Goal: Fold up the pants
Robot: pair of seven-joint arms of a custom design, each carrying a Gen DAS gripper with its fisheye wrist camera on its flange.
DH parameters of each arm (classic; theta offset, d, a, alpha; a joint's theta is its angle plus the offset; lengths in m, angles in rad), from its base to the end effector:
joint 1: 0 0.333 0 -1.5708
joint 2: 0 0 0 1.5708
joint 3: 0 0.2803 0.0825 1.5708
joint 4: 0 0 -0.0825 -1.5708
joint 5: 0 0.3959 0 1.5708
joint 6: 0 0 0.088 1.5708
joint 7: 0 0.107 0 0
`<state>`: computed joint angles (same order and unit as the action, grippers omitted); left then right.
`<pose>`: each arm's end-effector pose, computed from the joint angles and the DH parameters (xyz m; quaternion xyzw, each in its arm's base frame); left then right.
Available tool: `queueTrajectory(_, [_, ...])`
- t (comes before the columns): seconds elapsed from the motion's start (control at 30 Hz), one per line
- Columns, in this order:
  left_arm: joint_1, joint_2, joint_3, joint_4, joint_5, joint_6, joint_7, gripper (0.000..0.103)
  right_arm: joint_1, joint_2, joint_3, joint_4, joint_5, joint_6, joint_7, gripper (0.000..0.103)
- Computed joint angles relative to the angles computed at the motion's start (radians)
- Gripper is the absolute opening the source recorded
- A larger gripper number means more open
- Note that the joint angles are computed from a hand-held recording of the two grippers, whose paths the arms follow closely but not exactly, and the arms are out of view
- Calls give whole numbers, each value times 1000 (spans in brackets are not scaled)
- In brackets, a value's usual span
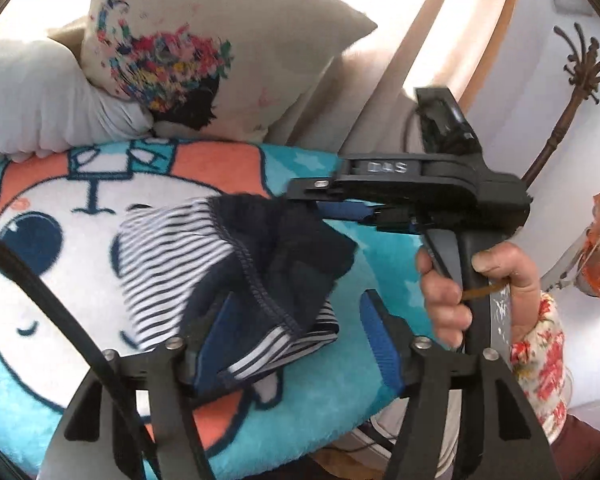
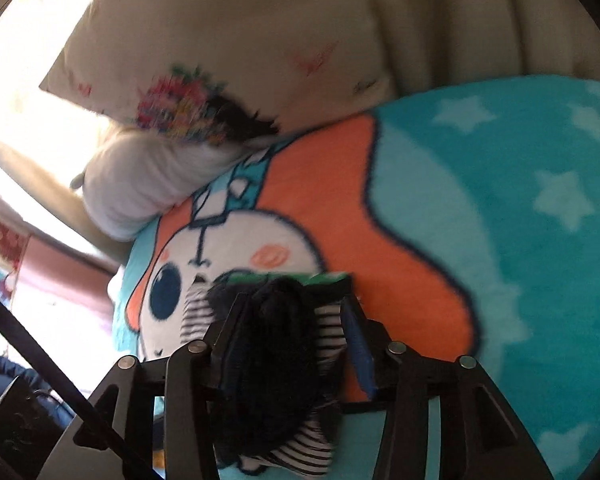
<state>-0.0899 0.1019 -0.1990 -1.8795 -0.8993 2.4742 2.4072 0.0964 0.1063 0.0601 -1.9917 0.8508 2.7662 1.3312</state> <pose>0.6093 -0.1752 0.4686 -0.4532 0.7889 -0.4146 0.0172 0.6210 0.0647 0.4330 -0.5414 0.7379 -0.0353 0.4015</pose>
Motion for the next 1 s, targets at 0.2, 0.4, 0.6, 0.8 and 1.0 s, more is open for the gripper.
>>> queueTrajectory(0.2, [-1, 49, 21, 30, 130, 80, -160, 64, 39, -101, 8, -50, 423, 48, -405, 49])
queueTrajectory(0.4, [12, 142, 18, 99, 298, 29, -336, 64, 82, -76, -21, -63, 467, -16, -428, 49])
queueTrajectory(0.6, [43, 138, -8, 100, 274, 21, -292, 64, 79, -59, -16, -153, 280, 105, -177, 47])
queueTrajectory(0.8, [53, 126, -8, 99, 220, 80, -258, 64, 81, -101, -21, -174, 375, 158, -277, 62])
queueTrajectory(1.0, [88, 264, -11, 284, 205, -48, -336, 64, 66, -45, -18, -128, 494, 118, -360, 70])
